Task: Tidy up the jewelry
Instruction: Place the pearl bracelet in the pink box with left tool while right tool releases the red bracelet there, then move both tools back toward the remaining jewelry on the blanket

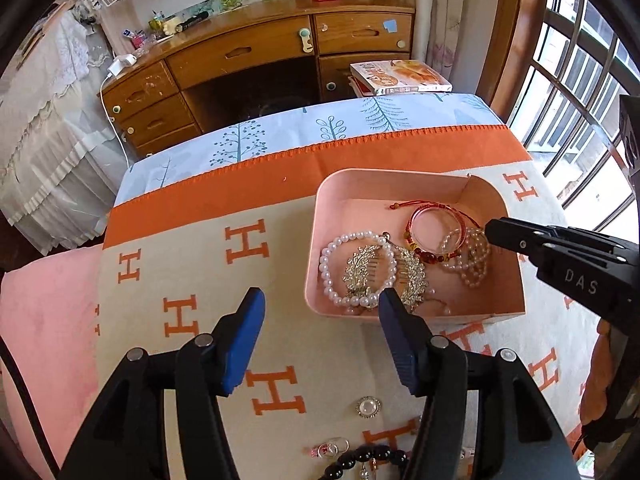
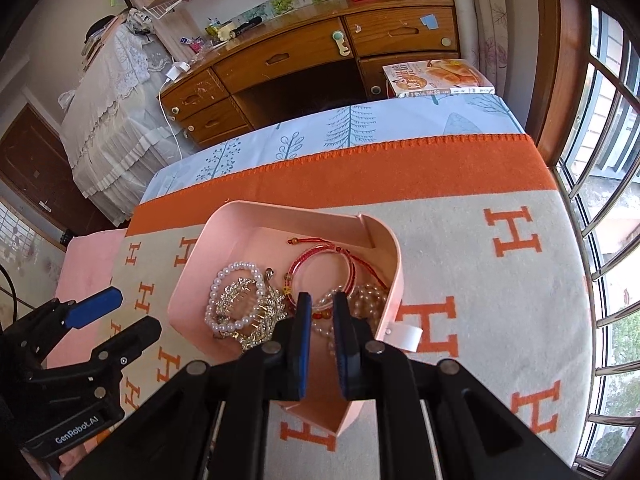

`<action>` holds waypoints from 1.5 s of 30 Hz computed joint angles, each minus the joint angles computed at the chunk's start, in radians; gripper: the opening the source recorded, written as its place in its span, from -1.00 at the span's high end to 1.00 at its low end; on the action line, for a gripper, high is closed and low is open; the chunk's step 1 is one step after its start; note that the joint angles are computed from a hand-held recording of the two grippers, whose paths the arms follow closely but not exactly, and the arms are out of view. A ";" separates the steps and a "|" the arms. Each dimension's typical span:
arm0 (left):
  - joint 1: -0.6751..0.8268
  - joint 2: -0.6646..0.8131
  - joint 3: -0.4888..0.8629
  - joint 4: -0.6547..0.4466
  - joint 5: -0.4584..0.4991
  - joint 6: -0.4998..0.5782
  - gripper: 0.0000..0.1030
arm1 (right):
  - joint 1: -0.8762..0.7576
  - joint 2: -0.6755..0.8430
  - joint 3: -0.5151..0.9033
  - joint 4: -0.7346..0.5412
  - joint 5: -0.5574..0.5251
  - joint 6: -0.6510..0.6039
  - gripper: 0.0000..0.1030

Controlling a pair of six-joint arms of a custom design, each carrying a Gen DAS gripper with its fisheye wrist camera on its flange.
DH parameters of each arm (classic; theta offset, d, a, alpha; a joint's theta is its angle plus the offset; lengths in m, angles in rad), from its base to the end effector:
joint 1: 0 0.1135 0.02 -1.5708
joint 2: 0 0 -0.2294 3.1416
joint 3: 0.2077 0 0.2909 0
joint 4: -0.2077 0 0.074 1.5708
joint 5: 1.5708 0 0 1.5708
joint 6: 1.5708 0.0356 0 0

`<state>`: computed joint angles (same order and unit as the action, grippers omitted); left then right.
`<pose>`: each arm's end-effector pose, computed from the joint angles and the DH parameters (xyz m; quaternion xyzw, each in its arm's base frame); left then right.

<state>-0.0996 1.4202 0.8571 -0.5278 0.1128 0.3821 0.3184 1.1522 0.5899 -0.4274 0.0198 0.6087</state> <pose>0.3069 -0.0347 0.1421 0.2443 0.9386 -0.0208 0.2426 0.2469 0.0806 0.1305 0.1414 0.9476 0.1196 0.2605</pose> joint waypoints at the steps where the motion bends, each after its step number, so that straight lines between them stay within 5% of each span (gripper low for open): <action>1: 0.010 -0.014 -0.006 -0.011 0.003 0.002 -0.12 | 0.005 -0.028 -0.006 -0.018 0.006 0.004 0.79; 11: 0.144 -0.255 -0.124 -0.133 0.043 0.082 -0.12 | 0.159 -0.357 -0.077 -0.253 0.104 0.112 0.79; 20: 0.315 -0.504 -0.212 -0.321 0.124 0.223 -0.12 | 0.481 -0.544 -0.071 -0.501 0.279 0.310 0.79; 36: 0.623 -0.686 -0.251 -0.570 0.253 0.522 -0.17 | 0.960 -0.431 0.104 -0.775 0.501 0.632 0.78; 38: 0.645 -0.675 -0.256 -0.576 0.256 0.543 -0.38 | 0.981 -0.415 0.108 -0.774 0.499 0.641 0.56; 40: 0.656 -0.666 -0.270 -0.569 0.247 0.557 -0.39 | 1.002 -0.393 0.107 -0.766 0.503 0.654 0.30; 45: 0.639 -0.618 -0.312 -0.526 0.192 0.554 -0.38 | 0.982 -0.344 0.078 -0.708 0.449 0.611 0.28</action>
<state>0.5398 0.8024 0.5454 -1.0538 0.3047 0.9357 1.3002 0.8083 0.6677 -1.1356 0.4688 1.2202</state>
